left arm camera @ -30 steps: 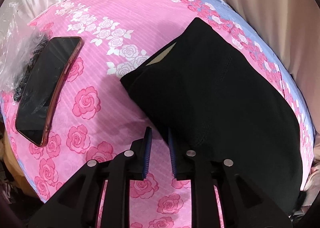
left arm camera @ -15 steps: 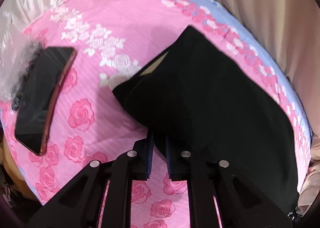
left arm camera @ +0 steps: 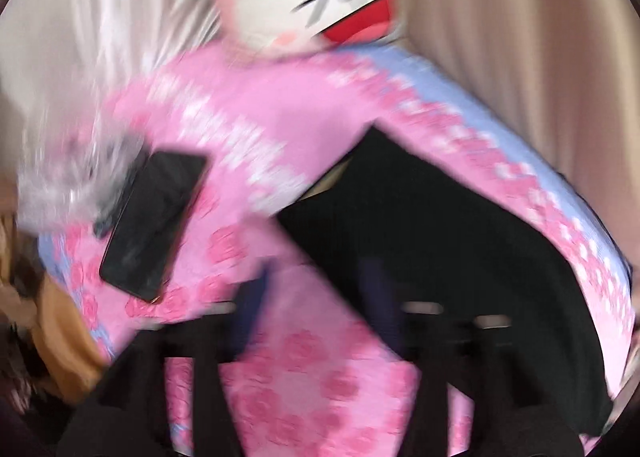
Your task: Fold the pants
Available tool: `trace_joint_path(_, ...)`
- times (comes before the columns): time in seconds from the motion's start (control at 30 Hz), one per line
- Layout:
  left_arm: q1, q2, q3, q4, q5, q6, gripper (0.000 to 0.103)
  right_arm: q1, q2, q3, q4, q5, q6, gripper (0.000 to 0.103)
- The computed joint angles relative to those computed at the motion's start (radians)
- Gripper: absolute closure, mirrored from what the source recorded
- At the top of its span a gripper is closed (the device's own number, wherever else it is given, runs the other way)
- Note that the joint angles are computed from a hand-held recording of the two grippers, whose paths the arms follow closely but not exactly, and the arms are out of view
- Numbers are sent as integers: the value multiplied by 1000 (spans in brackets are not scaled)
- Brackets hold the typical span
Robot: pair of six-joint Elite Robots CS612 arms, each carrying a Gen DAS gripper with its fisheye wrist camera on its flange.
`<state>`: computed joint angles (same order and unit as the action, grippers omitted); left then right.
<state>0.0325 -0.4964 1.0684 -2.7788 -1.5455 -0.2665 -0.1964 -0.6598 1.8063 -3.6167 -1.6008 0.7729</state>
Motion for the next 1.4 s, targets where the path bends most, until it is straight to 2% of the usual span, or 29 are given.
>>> trace_joint_path(0.07,-26,-18,42,-89,-17,73,22,-3,-6,-7,8,-23,-9,41)
trace_joint_path(0.13,-58,-24,60,-110,-20,158,21,-3,-9,-28,48,-38,-55,35)
trace_joint_path(0.2,-87,-25,74,-103,-40,214,20,-8,-5,-57,95,-19,-122,33)
trace_joint_path(0.27,-115,-21,81,-64,-69,271,20,-15,7,-112,195,26,-233,32)
trace_joint_path(0.3,-125,-20,86,-42,-74,290,20,-11,13,-130,232,13,-264,34)
trace_joint_path(0.33,-138,-15,85,-18,-72,302,20,-11,23,-161,294,15,-319,43)
trace_joint_path(0.37,-147,-13,91,-7,-68,309,20,-13,30,-178,319,40,-359,95)
trace_joint_path(0.43,-162,-9,94,31,-45,315,20,-15,29,-195,325,72,-402,96)
trace_joint_path(0.5,-167,-14,112,42,-39,324,20,-6,16,-185,255,27,-445,96)
trace_joint_path(0.53,-170,-10,112,48,-25,324,20,-5,15,-184,245,-2,-456,95)
trace_joint_path(0.57,-172,-8,112,56,-12,326,19,-9,20,-190,267,-9,-457,87)
trace_joint_path(0.63,-173,-2,112,66,1,321,15,-29,42,-206,371,9,-407,79)
trace_joint_path(0.67,-173,-1,114,59,2,313,13,-38,36,-196,370,51,-372,77)
trace_joint_path(0.7,-174,-1,117,55,5,310,13,-47,32,-177,327,84,-329,66)
trace_joint_path(0.73,-173,-4,118,58,6,313,13,-48,21,-150,286,81,-293,56)
trace_joint_path(0.77,-174,-4,120,57,7,312,12,-44,11,-128,252,59,-273,36)
trace_joint_path(0.8,-173,-4,118,58,6,311,12,-41,8,-111,216,50,-265,31)
trace_joint_path(0.83,-174,-4,119,55,7,305,12,-40,5,-92,179,49,-257,31)
trace_joint_path(0.93,-175,-4,122,37,4,292,12,-42,0,-68,199,80,-228,31)
trace_joint_path(1.03,-175,-15,154,-53,-13,267,12,-35,3,-63,232,62,-190,31)
trace_joint_path(1.1,-182,-22,186,-156,16,251,12,-15,6,-64,218,-10,-154,31)
trace_joint_path(1.13,-183,-25,194,-186,25,251,11,6,3,-64,213,-95,-126,30)
trace_joint_path(1.17,-185,-27,200,-207,28,256,6,24,-2,-58,166,-142,-122,30)
trace_joint_path(1.2,-186,-26,199,-216,28,264,5,37,2,-60,116,-146,-140,30)
trace_joint_path(1.23,-187,-24,196,-215,31,267,5,54,5,-77,86,-109,-174,30)
trace_joint_path(1.27,-189,-19,185,-197,43,273,5,63,6,-100,97,-31,-215,30)
trace_joint_path(1.3,-191,-15,173,-160,58,284,5,75,11,-128,126,10,-249,31)
trace_joint_path(1.4,-190,6,120,-5,122,301,5,139,59,-285,294,173,-407,31)
